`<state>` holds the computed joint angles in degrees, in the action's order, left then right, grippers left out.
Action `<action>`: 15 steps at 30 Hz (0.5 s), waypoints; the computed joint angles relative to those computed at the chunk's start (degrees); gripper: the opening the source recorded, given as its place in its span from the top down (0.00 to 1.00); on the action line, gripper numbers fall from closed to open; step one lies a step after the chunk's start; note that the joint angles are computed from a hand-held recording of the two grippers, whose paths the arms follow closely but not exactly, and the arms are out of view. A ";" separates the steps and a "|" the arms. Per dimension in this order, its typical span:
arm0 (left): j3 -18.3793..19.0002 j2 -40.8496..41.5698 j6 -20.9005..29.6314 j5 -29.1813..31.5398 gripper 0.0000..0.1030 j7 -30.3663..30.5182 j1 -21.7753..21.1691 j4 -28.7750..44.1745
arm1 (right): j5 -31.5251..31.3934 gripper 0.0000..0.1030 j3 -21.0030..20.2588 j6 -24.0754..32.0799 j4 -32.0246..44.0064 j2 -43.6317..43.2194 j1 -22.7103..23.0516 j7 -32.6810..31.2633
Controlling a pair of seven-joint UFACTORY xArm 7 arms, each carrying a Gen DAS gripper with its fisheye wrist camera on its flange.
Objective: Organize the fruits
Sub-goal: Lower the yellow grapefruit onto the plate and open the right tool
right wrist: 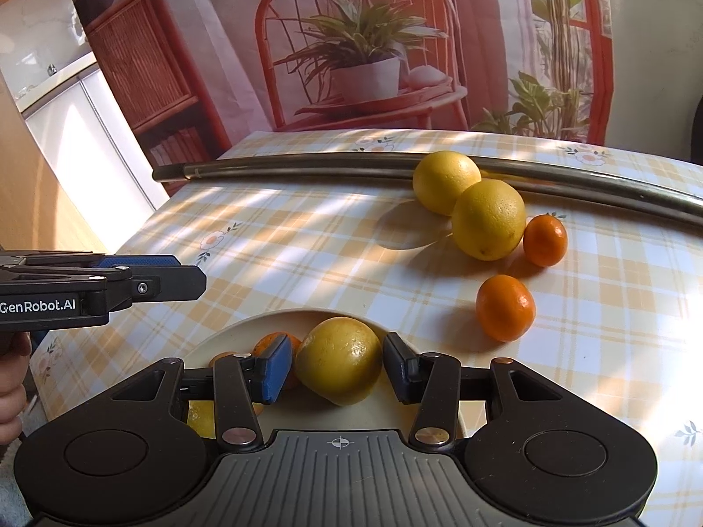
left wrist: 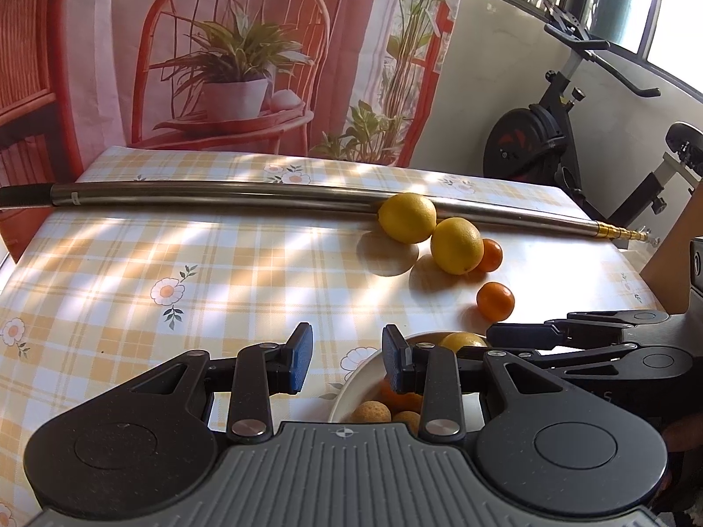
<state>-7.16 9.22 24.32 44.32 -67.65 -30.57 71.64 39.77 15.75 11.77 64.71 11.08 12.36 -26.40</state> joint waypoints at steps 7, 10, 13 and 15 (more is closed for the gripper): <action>0.00 0.28 -0.43 -0.57 0.65 1.20 -0.07 0.50 | 7.83 0.58 0.17 -0.20 -1.49 -3.14 -1.42 -4.77; 0.02 0.56 -0.43 -0.80 0.65 2.19 -0.06 1.25 | 8.06 0.58 -1.47 -0.33 -1.90 -3.98 -0.69 -5.05; 0.04 1.05 -0.65 -1.77 0.65 3.43 -0.08 2.17 | 7.46 0.58 -2.92 -0.98 -2.55 -4.83 -0.43 -4.15; 0.04 1.58 -0.66 -2.65 0.65 4.46 -0.21 3.04 | 6.91 0.58 -3.77 -1.50 -2.95 -5.38 -0.44 -3.08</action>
